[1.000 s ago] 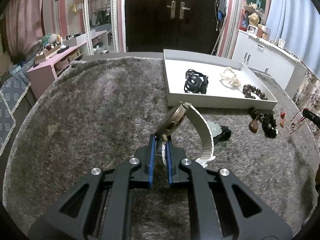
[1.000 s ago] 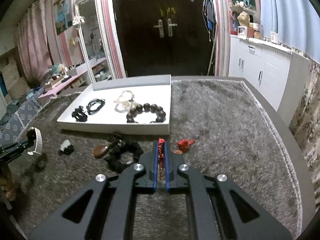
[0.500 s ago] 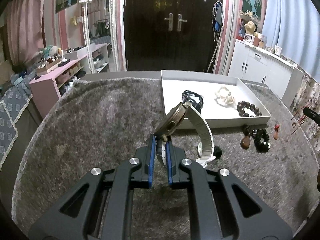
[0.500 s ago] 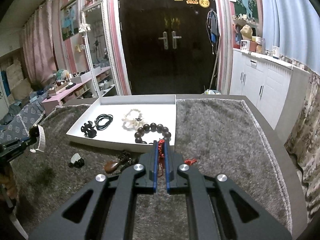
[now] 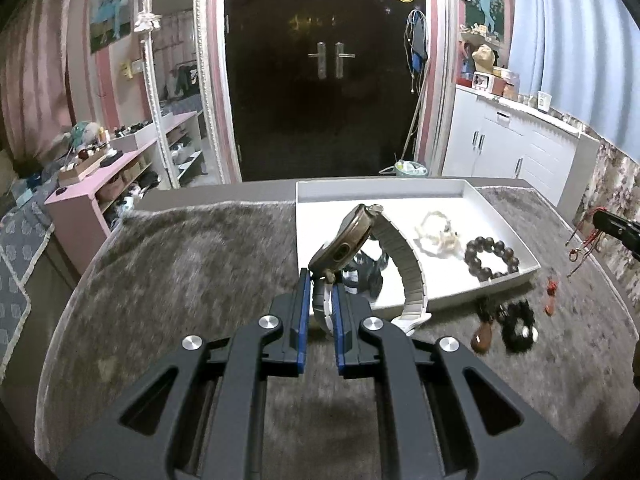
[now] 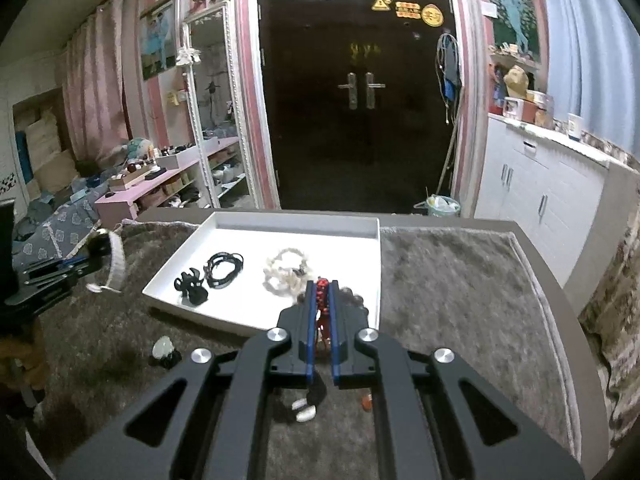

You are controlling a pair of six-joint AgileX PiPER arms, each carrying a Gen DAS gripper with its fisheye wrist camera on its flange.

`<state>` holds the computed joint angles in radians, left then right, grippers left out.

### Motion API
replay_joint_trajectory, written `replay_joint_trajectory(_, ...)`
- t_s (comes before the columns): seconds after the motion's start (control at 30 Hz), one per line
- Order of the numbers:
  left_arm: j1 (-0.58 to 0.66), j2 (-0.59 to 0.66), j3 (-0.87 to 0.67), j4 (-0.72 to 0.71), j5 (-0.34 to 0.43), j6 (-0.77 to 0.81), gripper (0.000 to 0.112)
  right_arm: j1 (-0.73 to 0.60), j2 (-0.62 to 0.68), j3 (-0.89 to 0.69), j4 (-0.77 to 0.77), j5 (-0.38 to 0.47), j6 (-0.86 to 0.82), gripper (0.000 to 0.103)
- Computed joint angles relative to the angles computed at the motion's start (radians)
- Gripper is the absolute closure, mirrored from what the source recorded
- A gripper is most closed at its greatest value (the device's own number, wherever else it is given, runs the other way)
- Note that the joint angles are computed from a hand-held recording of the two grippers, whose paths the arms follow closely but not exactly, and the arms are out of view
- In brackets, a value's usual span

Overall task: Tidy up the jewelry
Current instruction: 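Carry the watch and tassel charm into the white tray and open both tools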

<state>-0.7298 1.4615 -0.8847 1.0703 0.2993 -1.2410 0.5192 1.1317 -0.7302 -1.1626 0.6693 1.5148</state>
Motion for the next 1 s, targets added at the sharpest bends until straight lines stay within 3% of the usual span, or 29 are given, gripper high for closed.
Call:
replay_joint_trajectory(0.3, 0.073, 0.290, -0.378, -0.460, 0.021, 0.497, 0.104, -0.266, 0.219, -0.211, 0.159, -0.264, -0.248, 0.098)
replay_joint_trajectory(0.5, 0.089, 0.506, -0.655, -0.656, 0.117, 0.693, 0.104, -0.382, 0.434, -0.404, 0.370, -0.334, -0.494, 0.098)
replay_joint_trajectory(0.67, 0.095, 0.668, -0.878, -0.738, 0.224, 0.785, 0.104, -0.439, 0.608, -0.582, 0.590, -0.297, -0.733, 0.098)
replay_joint_trajectory(0.77, 0.111, 0.768, -1.024, -0.823, 0.304, 0.868, 0.104, -0.459, 0.712, -0.700, 0.681, -0.229, -0.841, 0.098)
replay_joint_trajectory(1.0, 0.137, 0.899, -1.224, -0.940, 0.427, 0.973, 0.104, -0.471, 0.849, -0.880, 0.755, -0.087, -0.959, 0.098)
